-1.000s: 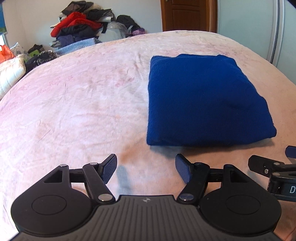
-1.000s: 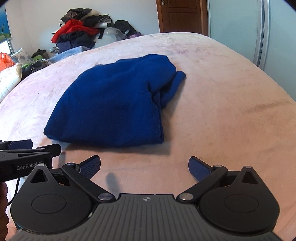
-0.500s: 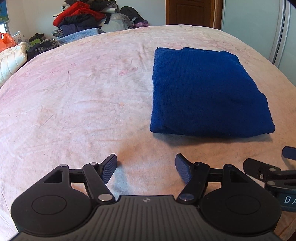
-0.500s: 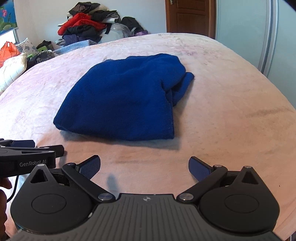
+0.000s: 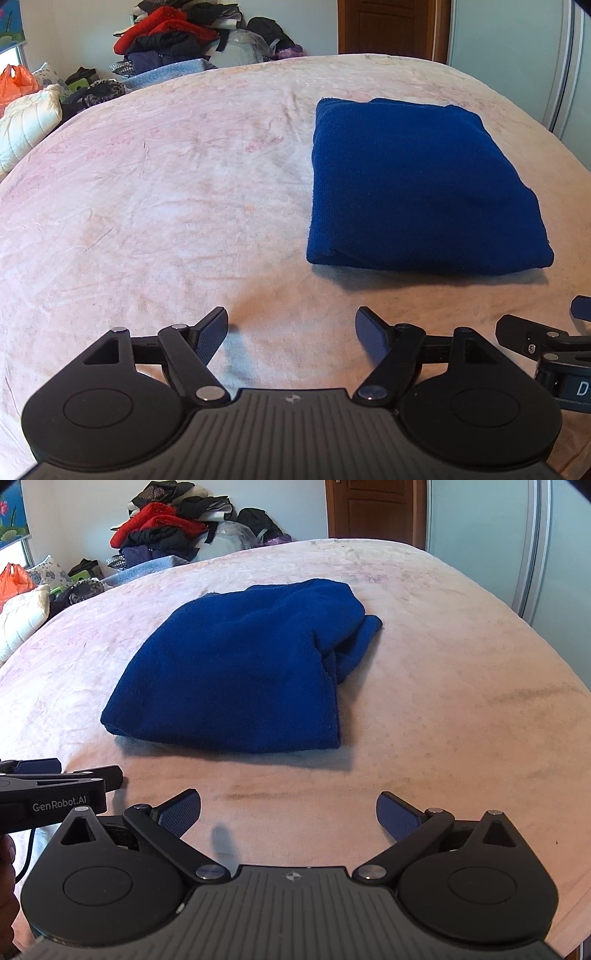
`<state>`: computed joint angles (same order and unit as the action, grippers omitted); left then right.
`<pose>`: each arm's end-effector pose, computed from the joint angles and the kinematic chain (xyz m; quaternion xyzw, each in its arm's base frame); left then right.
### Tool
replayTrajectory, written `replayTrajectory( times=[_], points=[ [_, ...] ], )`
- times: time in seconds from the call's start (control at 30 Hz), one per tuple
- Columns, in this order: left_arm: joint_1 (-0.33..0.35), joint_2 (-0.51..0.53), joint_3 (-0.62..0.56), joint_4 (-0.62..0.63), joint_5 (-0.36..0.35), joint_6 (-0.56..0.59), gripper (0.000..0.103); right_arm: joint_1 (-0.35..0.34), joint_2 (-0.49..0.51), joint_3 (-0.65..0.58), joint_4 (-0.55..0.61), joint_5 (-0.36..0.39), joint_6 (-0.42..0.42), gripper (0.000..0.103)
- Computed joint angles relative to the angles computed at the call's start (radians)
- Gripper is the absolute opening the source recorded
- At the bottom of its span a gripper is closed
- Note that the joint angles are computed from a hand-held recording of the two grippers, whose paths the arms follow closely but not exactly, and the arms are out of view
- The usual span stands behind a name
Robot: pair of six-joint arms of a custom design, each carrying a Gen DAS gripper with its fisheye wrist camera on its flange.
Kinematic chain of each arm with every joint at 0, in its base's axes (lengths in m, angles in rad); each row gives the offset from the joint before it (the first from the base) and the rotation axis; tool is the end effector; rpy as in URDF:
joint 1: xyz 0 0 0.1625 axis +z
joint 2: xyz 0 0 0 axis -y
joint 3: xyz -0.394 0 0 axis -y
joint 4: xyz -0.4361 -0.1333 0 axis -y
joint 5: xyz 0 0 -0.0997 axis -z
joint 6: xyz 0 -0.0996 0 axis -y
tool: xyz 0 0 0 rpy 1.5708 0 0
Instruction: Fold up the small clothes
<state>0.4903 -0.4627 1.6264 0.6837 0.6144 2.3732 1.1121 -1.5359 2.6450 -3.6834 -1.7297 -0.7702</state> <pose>-0.2638 -0.3842 -0.0901 0.1993 0.8588 -0.2901 0.3722 -0.0472 -0.3610 0.1971 0.0979 -0.8693 0.3516 0.3333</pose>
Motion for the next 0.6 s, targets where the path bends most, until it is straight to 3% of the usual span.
replayTrajectory(
  times=[0.6],
  points=[
    [-0.002,0.009,-0.007,0.017,0.000,-0.020,0.076,0.000,0.002,-0.001,0.004,0.000,0.006,0.102]
  ],
)
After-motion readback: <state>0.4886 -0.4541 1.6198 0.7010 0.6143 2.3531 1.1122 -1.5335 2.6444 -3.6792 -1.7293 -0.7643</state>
